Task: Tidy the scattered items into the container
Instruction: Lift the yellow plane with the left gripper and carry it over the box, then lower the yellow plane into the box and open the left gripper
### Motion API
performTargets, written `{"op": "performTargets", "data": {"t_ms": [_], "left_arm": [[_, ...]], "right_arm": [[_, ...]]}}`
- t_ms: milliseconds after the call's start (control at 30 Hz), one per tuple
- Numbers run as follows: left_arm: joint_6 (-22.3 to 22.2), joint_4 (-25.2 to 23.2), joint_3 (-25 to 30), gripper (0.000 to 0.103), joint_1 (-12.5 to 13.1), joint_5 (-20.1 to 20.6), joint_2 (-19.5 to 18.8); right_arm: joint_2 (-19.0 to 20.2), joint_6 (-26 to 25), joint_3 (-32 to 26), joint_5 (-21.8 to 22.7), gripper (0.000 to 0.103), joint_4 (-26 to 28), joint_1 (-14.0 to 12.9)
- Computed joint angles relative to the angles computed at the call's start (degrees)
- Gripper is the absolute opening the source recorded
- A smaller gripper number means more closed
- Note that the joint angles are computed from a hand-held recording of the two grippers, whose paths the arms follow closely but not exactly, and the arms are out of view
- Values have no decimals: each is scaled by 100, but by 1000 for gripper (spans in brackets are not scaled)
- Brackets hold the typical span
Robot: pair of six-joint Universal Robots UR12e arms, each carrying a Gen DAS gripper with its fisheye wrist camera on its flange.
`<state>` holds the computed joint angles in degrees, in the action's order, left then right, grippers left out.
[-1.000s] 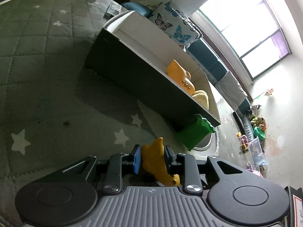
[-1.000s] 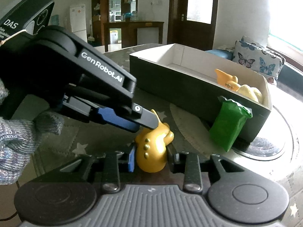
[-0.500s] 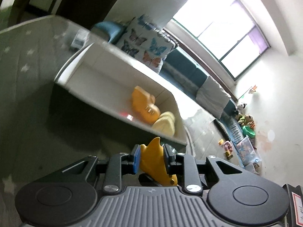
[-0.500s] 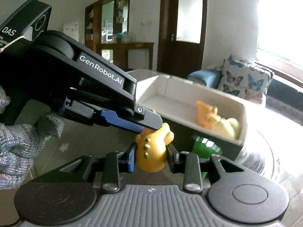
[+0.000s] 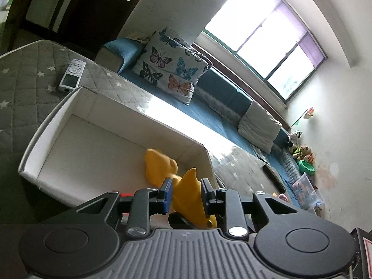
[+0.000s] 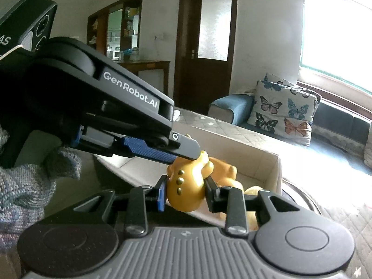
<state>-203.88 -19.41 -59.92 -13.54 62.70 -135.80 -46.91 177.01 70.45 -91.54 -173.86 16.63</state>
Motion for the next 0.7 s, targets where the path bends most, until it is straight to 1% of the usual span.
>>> {"op": "performTargets", "data": {"t_ms": [200, 433, 700], "left_arm": [[-233, -222, 341, 28, 42, -46, -263], [-208, -459, 456, 28, 62, 5, -366], [-229, -480, 436, 29, 72, -40, -374]], "right_arm": [[253, -41, -428, -20, 32, 434, -39], [404, 99, -640, 21, 32, 831, -65], [387, 186, -585, 54, 33, 835, -93]]}}
